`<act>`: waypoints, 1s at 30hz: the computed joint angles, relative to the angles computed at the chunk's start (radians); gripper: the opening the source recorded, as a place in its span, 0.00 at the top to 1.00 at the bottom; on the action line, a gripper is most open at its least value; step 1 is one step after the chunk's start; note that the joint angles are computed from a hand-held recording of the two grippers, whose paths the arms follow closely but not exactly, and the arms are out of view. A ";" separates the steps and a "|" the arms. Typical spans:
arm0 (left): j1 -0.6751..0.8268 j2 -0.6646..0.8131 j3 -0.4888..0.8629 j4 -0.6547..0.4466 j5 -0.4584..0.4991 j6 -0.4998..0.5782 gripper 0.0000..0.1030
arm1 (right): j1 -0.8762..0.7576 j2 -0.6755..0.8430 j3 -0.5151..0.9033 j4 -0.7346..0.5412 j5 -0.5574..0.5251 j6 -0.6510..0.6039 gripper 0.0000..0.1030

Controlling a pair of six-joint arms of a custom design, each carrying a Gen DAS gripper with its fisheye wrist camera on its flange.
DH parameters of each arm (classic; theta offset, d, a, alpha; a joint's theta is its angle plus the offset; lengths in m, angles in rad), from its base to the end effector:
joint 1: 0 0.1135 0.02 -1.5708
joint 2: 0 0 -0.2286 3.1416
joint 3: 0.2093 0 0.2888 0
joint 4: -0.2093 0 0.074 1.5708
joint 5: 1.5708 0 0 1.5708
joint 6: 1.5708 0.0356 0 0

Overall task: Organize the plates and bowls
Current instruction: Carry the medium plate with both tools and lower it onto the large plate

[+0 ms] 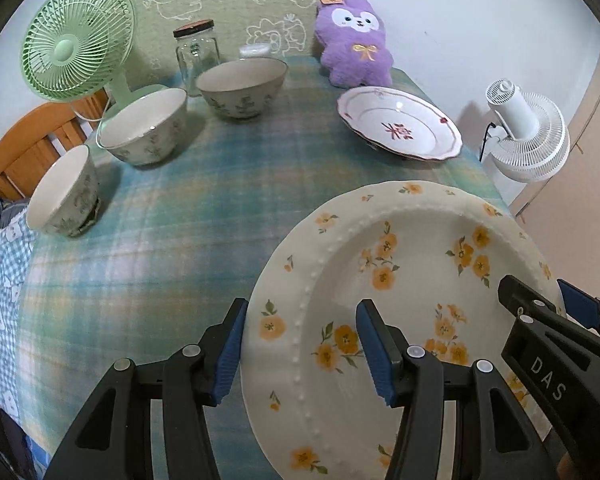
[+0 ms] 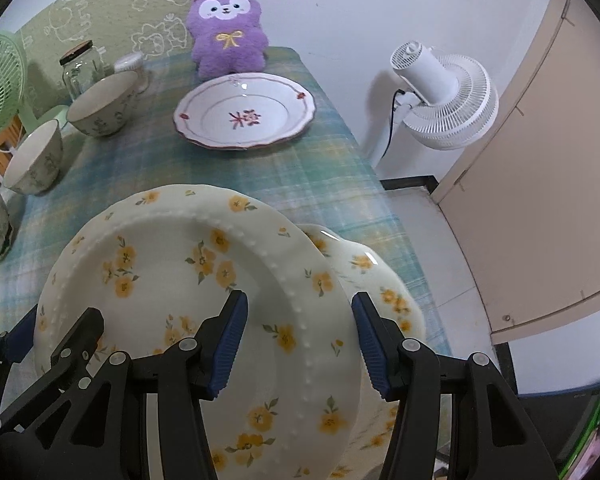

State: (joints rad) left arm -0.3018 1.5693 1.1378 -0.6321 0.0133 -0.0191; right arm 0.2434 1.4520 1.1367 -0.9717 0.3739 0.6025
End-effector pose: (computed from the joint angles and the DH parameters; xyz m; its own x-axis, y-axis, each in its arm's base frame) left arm 0.3384 -0.1059 0.1827 -0.8402 0.2416 -0.4854 0.2874 0.9576 -0.0209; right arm 0.3041 0.0621 0.2071 -0.8385 0.3354 -0.4294 0.4249 0.8958 -0.1302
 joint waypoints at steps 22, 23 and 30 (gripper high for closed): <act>-0.209 0.008 -0.068 0.026 -0.132 -0.230 0.46 | -0.188 -0.167 -0.238 0.088 -0.089 -0.221 0.44; -0.216 0.009 -0.068 0.028 -0.147 -0.235 0.46 | -0.194 -0.172 -0.245 0.093 -0.098 -0.229 0.44; -0.239 0.016 -0.075 0.042 -0.198 -0.258 0.46 | -0.203 -0.167 -0.259 0.118 -0.114 -0.251 0.44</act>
State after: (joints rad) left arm -0.5409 1.5856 1.0631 -0.5900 -0.1845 -0.2775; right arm 0.0406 1.2850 0.8776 -0.8534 0.2602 0.3513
